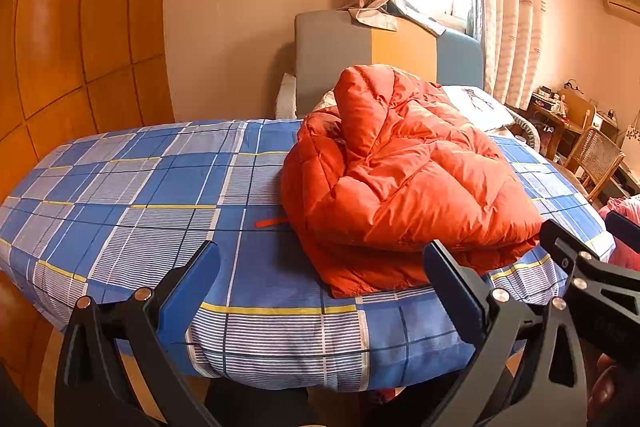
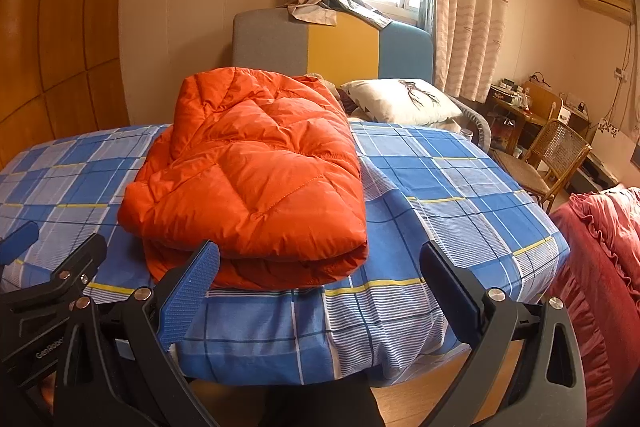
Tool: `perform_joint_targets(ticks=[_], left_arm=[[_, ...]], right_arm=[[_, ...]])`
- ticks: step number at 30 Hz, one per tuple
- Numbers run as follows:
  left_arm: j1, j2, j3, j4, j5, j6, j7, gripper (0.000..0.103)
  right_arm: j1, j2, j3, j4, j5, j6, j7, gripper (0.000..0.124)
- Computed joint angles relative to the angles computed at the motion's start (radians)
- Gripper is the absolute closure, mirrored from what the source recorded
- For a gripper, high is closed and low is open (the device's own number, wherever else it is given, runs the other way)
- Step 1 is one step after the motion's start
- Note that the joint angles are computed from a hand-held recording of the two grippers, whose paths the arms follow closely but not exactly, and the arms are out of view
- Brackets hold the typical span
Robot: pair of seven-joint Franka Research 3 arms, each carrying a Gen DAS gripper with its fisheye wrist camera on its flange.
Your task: Fold large clothes
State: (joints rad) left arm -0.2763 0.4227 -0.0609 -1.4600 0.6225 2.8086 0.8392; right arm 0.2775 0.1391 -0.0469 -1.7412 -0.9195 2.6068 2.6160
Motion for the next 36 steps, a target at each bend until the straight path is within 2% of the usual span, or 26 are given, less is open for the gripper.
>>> perform_joint_targets(ticks=[17,36], left_arm=[[0.002,-0.027,0.005,-0.035,0.024,0.045,-0.014,0.002],[0.009,-0.033,-0.002,-0.039,0.013,0.046,-0.001,0.002]], right_arm=[[0.003,-0.003,0.001,-0.004,-0.013,-0.004,-0.001,0.024],[0.006,0.01,-0.001,0.009,-0.012,-0.003,-0.001,0.024]])
